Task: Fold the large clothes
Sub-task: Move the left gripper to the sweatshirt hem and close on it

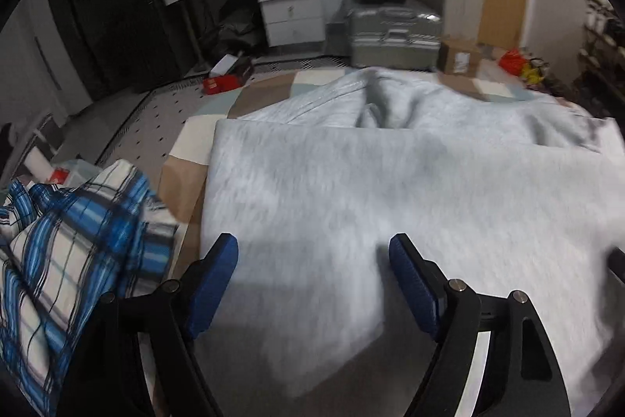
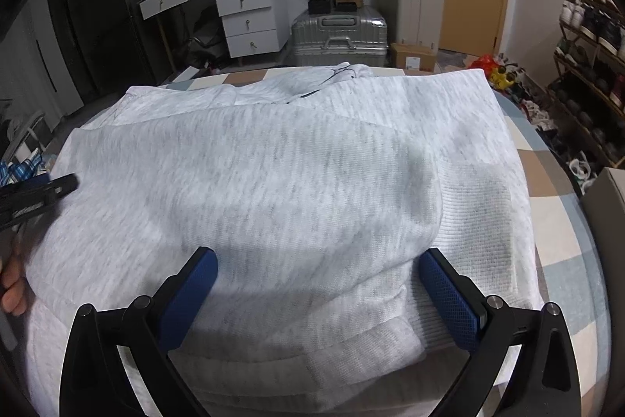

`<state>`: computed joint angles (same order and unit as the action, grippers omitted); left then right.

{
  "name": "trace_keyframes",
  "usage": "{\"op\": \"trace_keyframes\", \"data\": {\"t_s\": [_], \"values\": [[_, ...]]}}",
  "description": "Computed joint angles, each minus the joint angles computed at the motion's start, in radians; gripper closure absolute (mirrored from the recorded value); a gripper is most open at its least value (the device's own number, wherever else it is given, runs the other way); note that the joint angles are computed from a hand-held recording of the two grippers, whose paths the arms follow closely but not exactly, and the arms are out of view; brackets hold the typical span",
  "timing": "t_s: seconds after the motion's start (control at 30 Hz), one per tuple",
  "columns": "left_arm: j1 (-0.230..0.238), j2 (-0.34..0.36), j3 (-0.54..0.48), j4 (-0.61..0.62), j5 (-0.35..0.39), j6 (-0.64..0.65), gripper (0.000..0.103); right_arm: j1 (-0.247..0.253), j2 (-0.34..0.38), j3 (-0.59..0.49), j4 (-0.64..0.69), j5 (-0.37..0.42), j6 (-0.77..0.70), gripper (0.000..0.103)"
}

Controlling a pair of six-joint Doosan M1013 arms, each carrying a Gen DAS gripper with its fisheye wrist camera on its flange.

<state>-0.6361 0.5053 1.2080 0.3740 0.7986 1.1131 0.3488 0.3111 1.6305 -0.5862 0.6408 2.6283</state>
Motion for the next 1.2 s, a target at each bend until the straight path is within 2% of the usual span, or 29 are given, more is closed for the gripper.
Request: {"op": "trace_keyframes", "data": {"t_s": [0.07, 0.17, 0.23, 0.3, 0.37, 0.43, 0.53, 0.67, 0.77, 0.8, 0.9, 0.97, 1.03, 1.13, 1.2], "values": [[0.008, -0.060, 0.076, -0.082, -0.058, 0.054, 0.026, 0.000, 0.000, 0.001, 0.001, -0.003, 0.001, 0.000], [0.011, -0.137, 0.175, -0.082, -0.087, 0.043, 0.026, 0.001, 0.001, 0.000, -0.005, 0.000, 0.004, 0.000], [0.015, -0.192, 0.251, -0.048, -0.119, -0.025, 0.026, 0.003, 0.003, -0.003, -0.011, 0.006, 0.007, 0.000], [0.032, -0.251, 0.331, -0.087, -0.149, -0.062, 0.026, 0.005, 0.004, -0.006, -0.008, 0.015, 0.003, 0.000], [0.047, -0.281, 0.375, -0.138, -0.155, -0.046, 0.026, 0.008, 0.006, -0.014, 0.009, 0.034, -0.014, 0.000], [0.041, -0.303, 0.408, -0.127, -0.141, -0.070, 0.026, 0.012, 0.005, -0.026, 0.058, 0.064, -0.066, 0.000], [0.032, -0.328, 0.448, -0.152, -0.158, -0.052, 0.026, 0.023, -0.021, -0.020, 0.147, 0.090, -0.125, 0.000], [0.027, -0.329, 0.449, -0.249, -0.172, 0.053, 0.026, 0.055, -0.132, 0.079, 0.112, 0.015, -0.124, 0.000], [0.029, -0.311, 0.432, -0.282, -0.158, 0.092, 0.026, 0.092, -0.228, 0.169, -0.027, 0.040, 0.017, 0.000], [0.027, -0.292, 0.411, -0.265, -0.132, 0.071, 0.026, 0.103, -0.266, 0.210, -0.074, 0.048, 0.086, 0.000], [0.022, -0.281, 0.405, -0.264, -0.115, 0.075, 0.027, 0.109, -0.340, 0.294, -0.090, 0.084, 0.206, 0.000], [0.022, -0.269, 0.391, -0.266, -0.107, 0.084, 0.027, 0.116, -0.359, 0.324, -0.093, 0.166, 0.270, 0.000], [0.023, -0.261, 0.386, -0.270, -0.108, 0.088, 0.032, 0.106, -0.376, 0.361, -0.053, 0.167, 0.280, 0.000], [0.020, -0.259, 0.386, -0.212, -0.101, 0.043, 0.053, 0.078, -0.378, 0.392, 0.052, 0.111, 0.228, 0.000], [0.019, -0.264, 0.393, -0.179, -0.099, 0.016, 0.078, 0.076, -0.364, 0.391, 0.072, 0.082, 0.196, 0.001]]}}
